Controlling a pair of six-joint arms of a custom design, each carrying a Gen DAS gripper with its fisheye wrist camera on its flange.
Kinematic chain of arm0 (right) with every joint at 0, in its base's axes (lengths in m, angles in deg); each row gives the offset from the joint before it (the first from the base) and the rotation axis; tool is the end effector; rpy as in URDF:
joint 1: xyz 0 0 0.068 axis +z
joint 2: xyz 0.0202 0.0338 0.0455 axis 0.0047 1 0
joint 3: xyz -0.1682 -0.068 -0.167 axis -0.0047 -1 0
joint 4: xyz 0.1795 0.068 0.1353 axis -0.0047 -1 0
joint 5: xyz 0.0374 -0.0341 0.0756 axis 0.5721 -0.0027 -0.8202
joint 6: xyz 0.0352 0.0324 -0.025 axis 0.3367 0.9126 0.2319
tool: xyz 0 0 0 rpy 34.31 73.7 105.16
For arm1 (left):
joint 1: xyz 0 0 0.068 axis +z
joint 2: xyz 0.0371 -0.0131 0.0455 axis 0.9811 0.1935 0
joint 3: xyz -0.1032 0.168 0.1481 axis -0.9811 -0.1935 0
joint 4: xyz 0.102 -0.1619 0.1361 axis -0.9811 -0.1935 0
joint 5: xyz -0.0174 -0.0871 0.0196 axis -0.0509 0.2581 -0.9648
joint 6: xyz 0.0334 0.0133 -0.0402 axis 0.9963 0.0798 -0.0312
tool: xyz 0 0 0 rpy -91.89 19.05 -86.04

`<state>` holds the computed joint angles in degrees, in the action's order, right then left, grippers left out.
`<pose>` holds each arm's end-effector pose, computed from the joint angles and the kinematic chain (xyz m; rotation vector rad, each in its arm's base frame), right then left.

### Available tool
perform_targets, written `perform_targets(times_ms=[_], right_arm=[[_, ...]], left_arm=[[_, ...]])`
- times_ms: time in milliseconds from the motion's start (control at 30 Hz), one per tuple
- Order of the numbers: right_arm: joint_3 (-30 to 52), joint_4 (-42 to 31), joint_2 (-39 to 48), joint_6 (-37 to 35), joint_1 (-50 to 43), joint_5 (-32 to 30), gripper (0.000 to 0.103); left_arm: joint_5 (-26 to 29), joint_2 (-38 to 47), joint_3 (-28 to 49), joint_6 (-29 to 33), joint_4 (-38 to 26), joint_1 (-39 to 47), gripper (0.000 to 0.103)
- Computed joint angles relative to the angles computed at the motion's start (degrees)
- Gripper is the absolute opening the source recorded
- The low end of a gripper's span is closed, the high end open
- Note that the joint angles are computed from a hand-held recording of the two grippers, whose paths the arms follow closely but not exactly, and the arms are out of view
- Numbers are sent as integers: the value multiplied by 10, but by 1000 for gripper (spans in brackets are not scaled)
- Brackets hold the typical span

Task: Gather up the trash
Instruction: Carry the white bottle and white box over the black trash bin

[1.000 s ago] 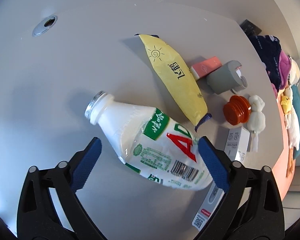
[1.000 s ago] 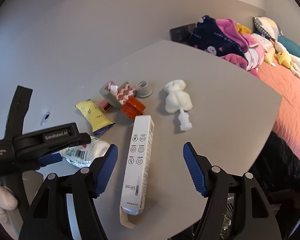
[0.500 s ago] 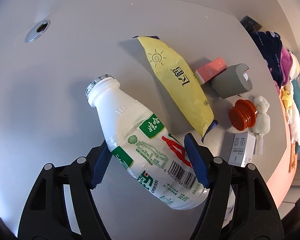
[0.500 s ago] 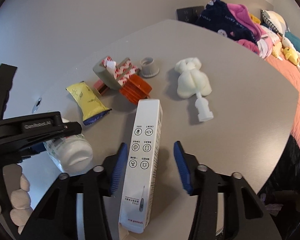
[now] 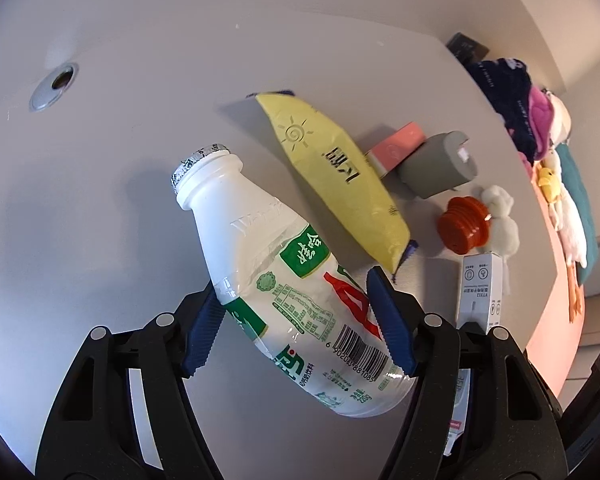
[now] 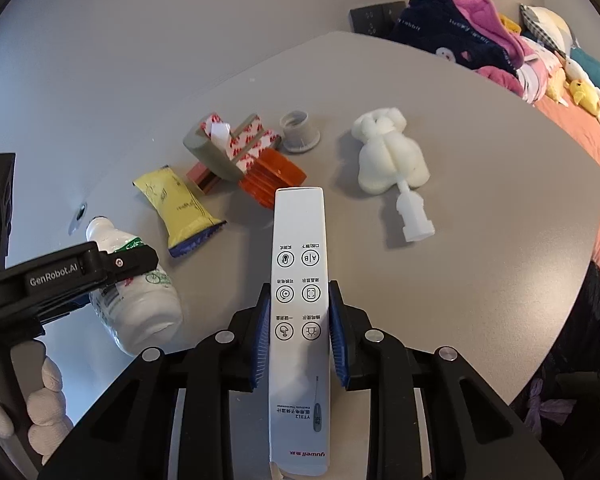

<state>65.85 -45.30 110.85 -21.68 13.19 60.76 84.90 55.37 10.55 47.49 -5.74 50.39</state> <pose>0.2022 0.0498 0.2086 0.1259 2.5648 0.3425 0.2671 -0.1460 0.2204 -0.2372 2.7731 -0.3642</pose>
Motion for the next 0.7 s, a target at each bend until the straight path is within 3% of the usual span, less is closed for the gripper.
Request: perform_targets(times_ms=[267, 700], right_arm=[[35, -46, -51, 11, -4, 1, 28], [94, -137, -138, 15, -66, -9, 28]], left_arm=[[1, -65, -9, 20, -18, -5, 67], [-6, -56, 65, 63, -41, -44, 67]])
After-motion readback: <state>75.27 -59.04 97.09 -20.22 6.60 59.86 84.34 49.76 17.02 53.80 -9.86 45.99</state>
